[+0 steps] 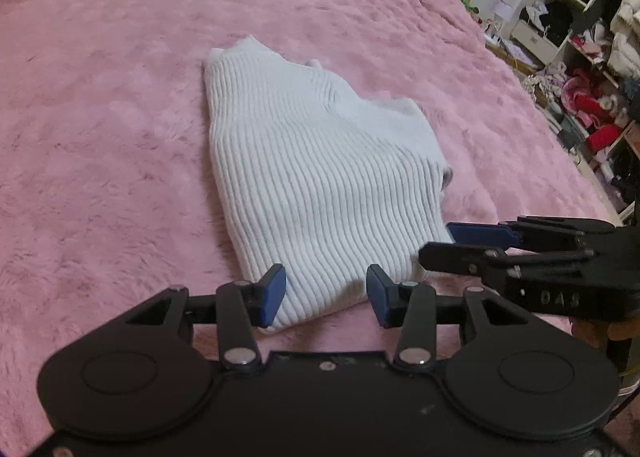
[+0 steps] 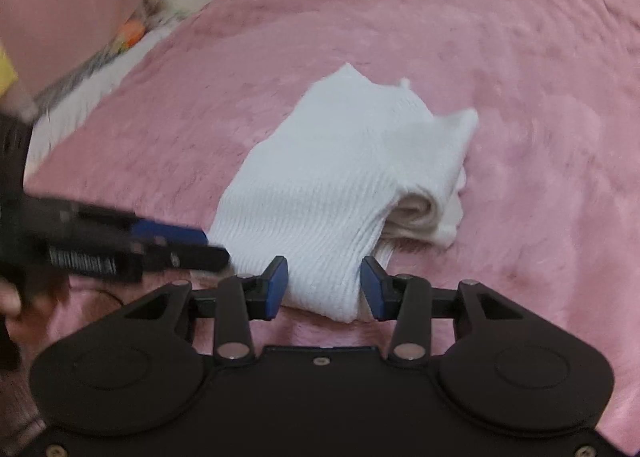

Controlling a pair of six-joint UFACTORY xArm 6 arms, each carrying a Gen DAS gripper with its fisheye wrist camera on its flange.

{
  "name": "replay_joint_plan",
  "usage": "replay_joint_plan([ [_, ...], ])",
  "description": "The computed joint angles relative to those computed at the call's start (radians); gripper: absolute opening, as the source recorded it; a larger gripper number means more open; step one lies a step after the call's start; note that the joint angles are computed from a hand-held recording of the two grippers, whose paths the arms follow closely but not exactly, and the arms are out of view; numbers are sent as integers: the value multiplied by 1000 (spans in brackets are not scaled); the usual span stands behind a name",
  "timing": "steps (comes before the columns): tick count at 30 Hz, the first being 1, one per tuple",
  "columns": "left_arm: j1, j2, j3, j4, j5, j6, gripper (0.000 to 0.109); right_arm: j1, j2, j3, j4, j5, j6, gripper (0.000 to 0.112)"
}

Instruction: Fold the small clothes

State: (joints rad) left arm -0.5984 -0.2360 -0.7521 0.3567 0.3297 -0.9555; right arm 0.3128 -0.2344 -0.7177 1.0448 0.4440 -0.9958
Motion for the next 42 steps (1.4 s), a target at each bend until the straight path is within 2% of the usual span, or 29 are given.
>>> replay_joint_plan([
  [3, -4, 38, -42, 29, 27, -3, 45, -2, 2, 13, 8, -2, 60, 43],
  [5, -1, 25, -20, 12, 25, 17, 46, -11, -8, 23, 22, 10, 58, 43],
  [6, 1, 31, -23, 6, 28, 24, 46, -17, -8, 20, 20, 27, 56, 34],
  [7, 0, 23, -14, -27, 35, 48, 46, -22, -9, 20, 11, 36, 57, 20],
  [9, 0, 43, -29, -35, 36, 40, 46, -7, -11, 17, -14, 15, 53, 13],
  [13, -8, 62, -58, -19, 44, -6, 47, 33, -39, 9, 53, -51, -45, 10],
  [19, -8, 92, -80, -25, 52, -24, 48, 25, 20, -2, -155, -66, 132, 10],
  [24, -11, 104, -83, -12, 52, -41, 51, -5, 40, 7, -72, -50, 93, 12],
  [27, -12, 108, -88, 3, 56, -57, 51, -7, 36, 10, -77, -54, 110, 29],
  [30, -12, 94, -86, 0, 56, -62, 51, -20, 3, 11, -82, -28, 133, 30],
  [32, -6, 74, -81, 8, 53, -82, 51, -9, -30, 25, -63, -59, 113, 30],
  [34, 6, 56, -79, 71, 43, -145, 51, 19, -58, 32, -24, -124, 68, 30],
  [36, 18, 56, -91, 124, 39, -194, 51, 58, -53, 18, 70, -194, -44, 30],
  [40, 36, 103, -138, 169, 63, -254, 51, 114, 32, -47, 118, -272, -135, 30],
  [42, 40, 121, -153, 198, 74, -301, 52, 149, 86, -79, 143, -343, -192, 30],
])
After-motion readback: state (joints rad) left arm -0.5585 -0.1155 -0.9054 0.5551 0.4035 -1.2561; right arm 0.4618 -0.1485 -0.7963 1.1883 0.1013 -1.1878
